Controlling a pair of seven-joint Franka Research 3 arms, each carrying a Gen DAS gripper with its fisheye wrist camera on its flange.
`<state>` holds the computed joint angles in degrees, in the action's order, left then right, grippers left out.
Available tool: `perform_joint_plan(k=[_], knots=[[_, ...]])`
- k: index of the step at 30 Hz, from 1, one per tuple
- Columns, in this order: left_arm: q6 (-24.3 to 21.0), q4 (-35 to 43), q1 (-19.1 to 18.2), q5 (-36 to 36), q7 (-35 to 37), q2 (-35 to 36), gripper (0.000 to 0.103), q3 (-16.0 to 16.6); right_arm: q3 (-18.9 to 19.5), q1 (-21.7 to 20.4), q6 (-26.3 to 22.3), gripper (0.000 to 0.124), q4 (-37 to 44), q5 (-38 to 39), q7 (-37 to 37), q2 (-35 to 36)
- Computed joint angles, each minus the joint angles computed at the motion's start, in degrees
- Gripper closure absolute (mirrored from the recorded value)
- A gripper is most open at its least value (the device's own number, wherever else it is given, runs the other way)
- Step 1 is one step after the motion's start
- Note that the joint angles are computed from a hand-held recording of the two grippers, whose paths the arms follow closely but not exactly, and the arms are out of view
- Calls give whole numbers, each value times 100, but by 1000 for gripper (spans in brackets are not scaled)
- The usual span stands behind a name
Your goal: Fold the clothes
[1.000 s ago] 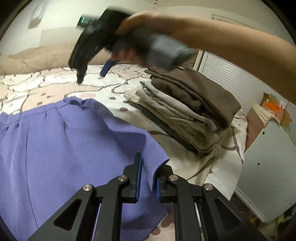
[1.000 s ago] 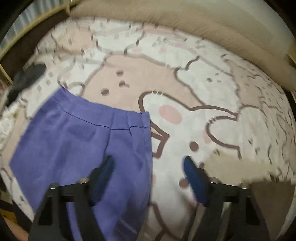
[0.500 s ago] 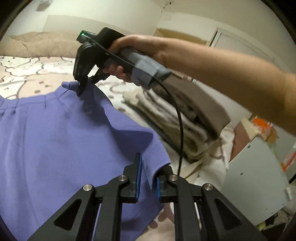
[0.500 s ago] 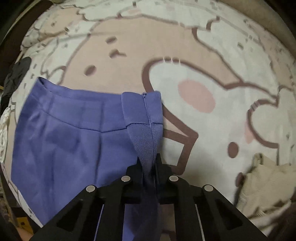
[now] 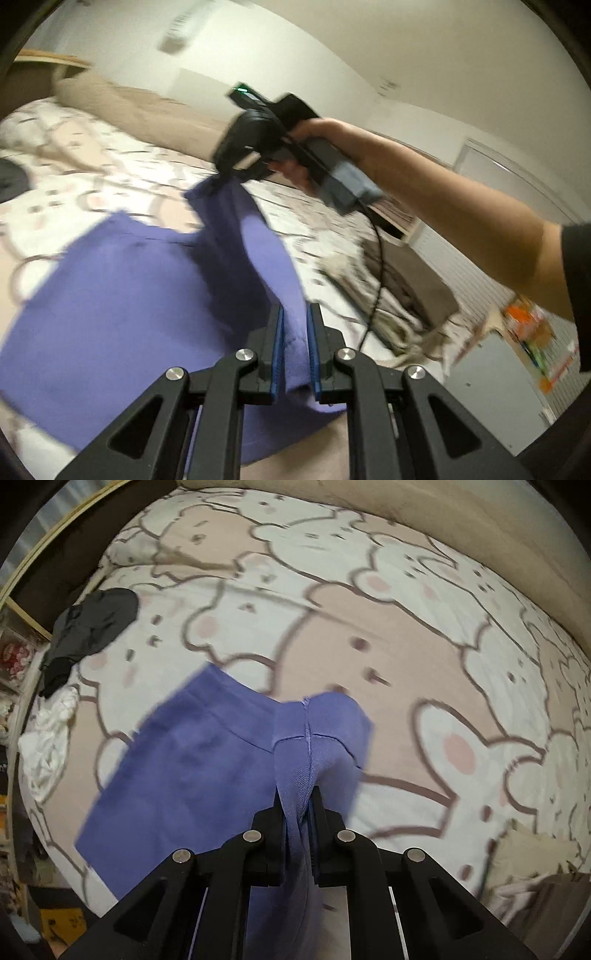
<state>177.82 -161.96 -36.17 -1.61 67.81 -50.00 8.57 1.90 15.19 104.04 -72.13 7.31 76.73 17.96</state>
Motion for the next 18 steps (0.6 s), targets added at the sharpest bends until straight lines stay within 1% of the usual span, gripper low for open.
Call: perform_joint_plan(k=[2,4,6,9,11,13,14,15,16,17,18], knots=[[-339,-225,569,57,-93,-468,90,-154,113,137,105,114,-50,126,161,15],[-648,-385,1020,99,-133,-848,90,-225,196,279,174,114,-32,223,331,93],[-976,-542,1473,124,-159,-1213,90,-239,261,426,227,114,39,297,521,216],[-1388,-669,2017,133,-171,-1448,90,-226,303,653,269,114,285,288,837,522],[-1567,-762,2201,53,-180,-1511,90,-140,284,804,288,114,472,166,1023,752],[-1676,-882,2261,-49,-108,-1565,90,-8,247,909,299,114,591,43,1153,943],[-1672,-906,2223,-123,-66,-1540,90,55,230,943,319,113,601,5,1220,1005],[-1667,-928,2183,-200,-20,-1513,90,119,213,949,396,109,504,10,1300,997],[-1667,-946,2129,-268,10,-1510,90,123,201,954,474,103,406,12,1381,988],[-1642,-940,2054,-327,55,-1443,90,133,189,957,570,71,292,8,1454,962],[-1611,-930,1967,-379,96,-1347,90,122,175,959,717,51,126,-14,1507,889]])
